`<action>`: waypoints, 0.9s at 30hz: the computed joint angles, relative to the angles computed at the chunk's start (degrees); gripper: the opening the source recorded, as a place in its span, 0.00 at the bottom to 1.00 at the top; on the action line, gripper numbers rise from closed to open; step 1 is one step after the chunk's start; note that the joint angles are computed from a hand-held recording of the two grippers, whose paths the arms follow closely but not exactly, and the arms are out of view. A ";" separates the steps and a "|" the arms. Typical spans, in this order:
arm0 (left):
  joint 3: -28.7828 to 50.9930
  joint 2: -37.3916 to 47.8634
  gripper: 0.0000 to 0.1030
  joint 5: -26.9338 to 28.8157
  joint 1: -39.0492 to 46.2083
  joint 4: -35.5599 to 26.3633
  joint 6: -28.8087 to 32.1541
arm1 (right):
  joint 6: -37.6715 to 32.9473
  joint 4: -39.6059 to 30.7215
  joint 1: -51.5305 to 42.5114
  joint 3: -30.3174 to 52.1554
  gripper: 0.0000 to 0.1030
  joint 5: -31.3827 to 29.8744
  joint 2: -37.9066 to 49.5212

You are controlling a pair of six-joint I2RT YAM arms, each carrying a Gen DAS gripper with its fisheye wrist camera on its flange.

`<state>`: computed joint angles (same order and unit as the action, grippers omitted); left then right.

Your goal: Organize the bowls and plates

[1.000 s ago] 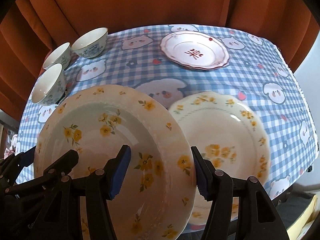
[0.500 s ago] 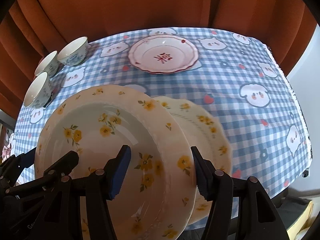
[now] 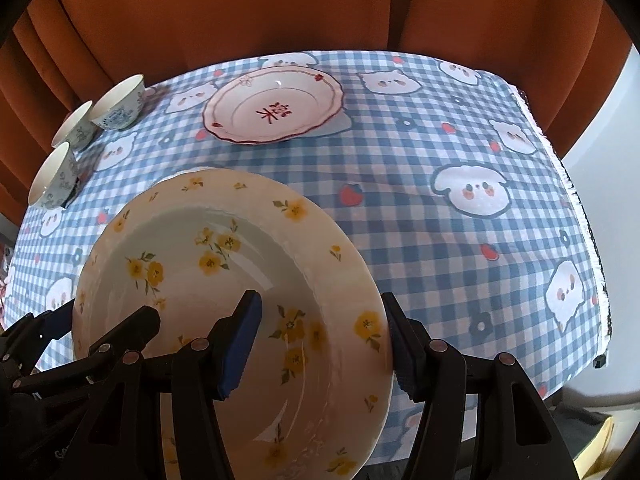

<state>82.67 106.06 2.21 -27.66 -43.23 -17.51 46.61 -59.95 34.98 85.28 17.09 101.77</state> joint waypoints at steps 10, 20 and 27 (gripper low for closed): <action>0.59 4.29 0.72 0.64 -2.56 0.90 -5.38 | -5.49 2.55 -3.85 -5.13 0.61 -1.96 -1.59; 2.44 7.76 0.72 -0.46 -3.46 0.97 -7.45 | -9.01 5.12 -6.11 -6.41 0.61 -3.73 -0.31; 4.82 9.95 0.75 -3.61 -4.29 0.40 -6.81 | -10.38 5.93 -7.58 -5.65 0.61 -4.50 1.25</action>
